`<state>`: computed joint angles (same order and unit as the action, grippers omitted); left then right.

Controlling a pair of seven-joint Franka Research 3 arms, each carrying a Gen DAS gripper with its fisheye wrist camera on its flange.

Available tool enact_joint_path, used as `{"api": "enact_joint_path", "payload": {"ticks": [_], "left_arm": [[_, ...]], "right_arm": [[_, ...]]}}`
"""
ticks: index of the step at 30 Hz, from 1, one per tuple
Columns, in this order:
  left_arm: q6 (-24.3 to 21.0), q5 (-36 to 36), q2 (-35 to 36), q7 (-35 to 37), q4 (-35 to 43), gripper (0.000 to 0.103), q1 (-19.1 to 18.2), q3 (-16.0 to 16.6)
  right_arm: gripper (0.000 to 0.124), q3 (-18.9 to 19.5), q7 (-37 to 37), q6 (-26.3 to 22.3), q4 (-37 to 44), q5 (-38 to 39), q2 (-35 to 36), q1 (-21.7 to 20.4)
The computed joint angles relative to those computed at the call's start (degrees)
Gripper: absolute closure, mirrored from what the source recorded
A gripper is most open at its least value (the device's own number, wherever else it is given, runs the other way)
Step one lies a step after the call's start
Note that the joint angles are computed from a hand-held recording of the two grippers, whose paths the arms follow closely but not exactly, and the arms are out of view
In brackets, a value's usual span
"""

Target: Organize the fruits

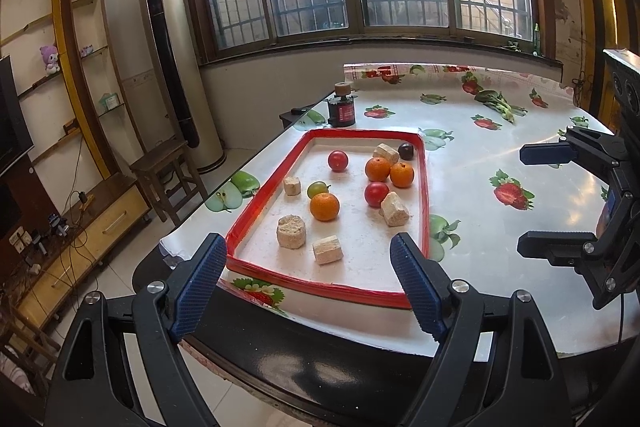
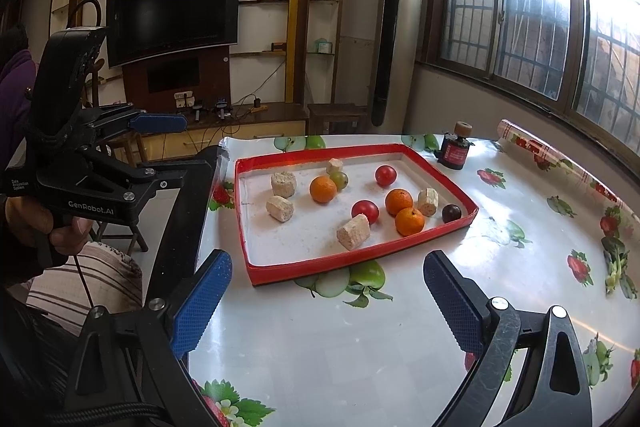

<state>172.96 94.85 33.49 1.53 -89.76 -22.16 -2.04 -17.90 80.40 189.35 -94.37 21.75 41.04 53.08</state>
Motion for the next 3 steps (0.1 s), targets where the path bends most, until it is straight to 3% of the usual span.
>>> {"api": "enact_joint_path", "payload": {"ticks": [3], "left_arm": [[0.1, -0.4, 0.0, 0.5, 0.0, 0.019, 0.0, 0.0]], "right_arm": [[0.026, 0.0, 0.0, 0.0, -0.1, 0.0, 0.0, 0.1]]}}
